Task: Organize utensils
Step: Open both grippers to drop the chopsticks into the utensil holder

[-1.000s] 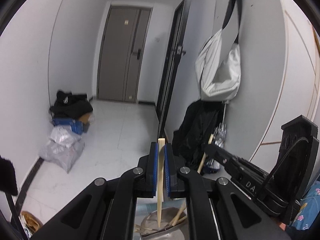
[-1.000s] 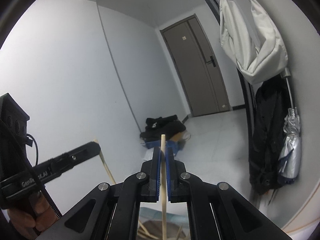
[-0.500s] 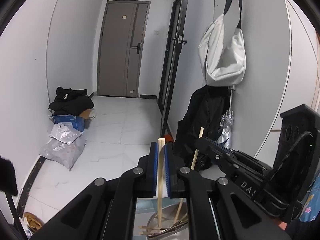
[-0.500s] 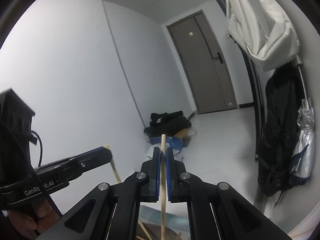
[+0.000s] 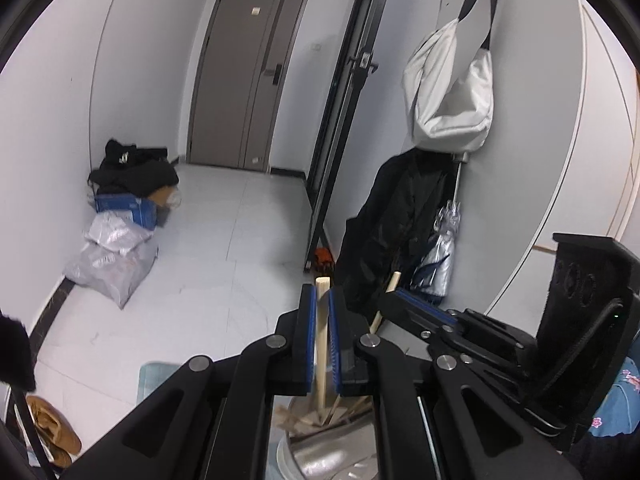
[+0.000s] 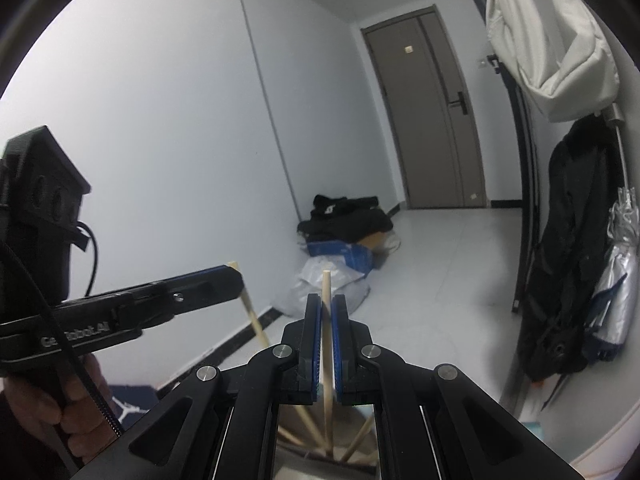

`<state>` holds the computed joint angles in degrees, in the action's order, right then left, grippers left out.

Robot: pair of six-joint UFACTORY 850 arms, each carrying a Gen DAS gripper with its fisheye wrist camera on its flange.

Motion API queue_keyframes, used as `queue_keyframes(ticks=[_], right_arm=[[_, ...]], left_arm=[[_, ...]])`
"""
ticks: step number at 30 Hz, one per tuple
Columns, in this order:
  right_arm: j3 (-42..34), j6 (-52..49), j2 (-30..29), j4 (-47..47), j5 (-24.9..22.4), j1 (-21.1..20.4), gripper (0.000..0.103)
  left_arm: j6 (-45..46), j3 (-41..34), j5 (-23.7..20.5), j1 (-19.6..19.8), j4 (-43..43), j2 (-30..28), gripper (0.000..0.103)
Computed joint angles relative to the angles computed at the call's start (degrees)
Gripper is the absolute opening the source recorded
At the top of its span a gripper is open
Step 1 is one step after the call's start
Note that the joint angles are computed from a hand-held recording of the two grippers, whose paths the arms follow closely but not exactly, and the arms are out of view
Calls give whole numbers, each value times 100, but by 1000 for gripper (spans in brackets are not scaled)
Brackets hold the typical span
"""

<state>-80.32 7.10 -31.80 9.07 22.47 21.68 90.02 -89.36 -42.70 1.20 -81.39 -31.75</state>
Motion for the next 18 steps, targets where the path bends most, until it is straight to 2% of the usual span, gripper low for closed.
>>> queue_keyframes(ticks=[4, 8, 10, 13, 15, 18], right_arm=[[87, 49, 21, -131, -216, 33, 4], [150, 15, 29, -92, -406, 70, 5], [205, -139, 61, 70, -442, 89, 7], [324, -118, 154, 81, -441, 99, 8], [404, -163, 235, 205, -475, 109, 13], [521, -267, 346, 411, -490, 105, 25]], left_arm=[[-310, -116, -210, 22, 322, -111, 3], [-471, -85, -201, 21, 540, -79, 4], [-616, -87, -161, 14, 694, -62, 8], [-592, 34, -110, 47, 638, 28, 29], [-441, 193, -52, 79, 407, 152, 51], [-392, 342, -80, 154, 150, 275, 56]])
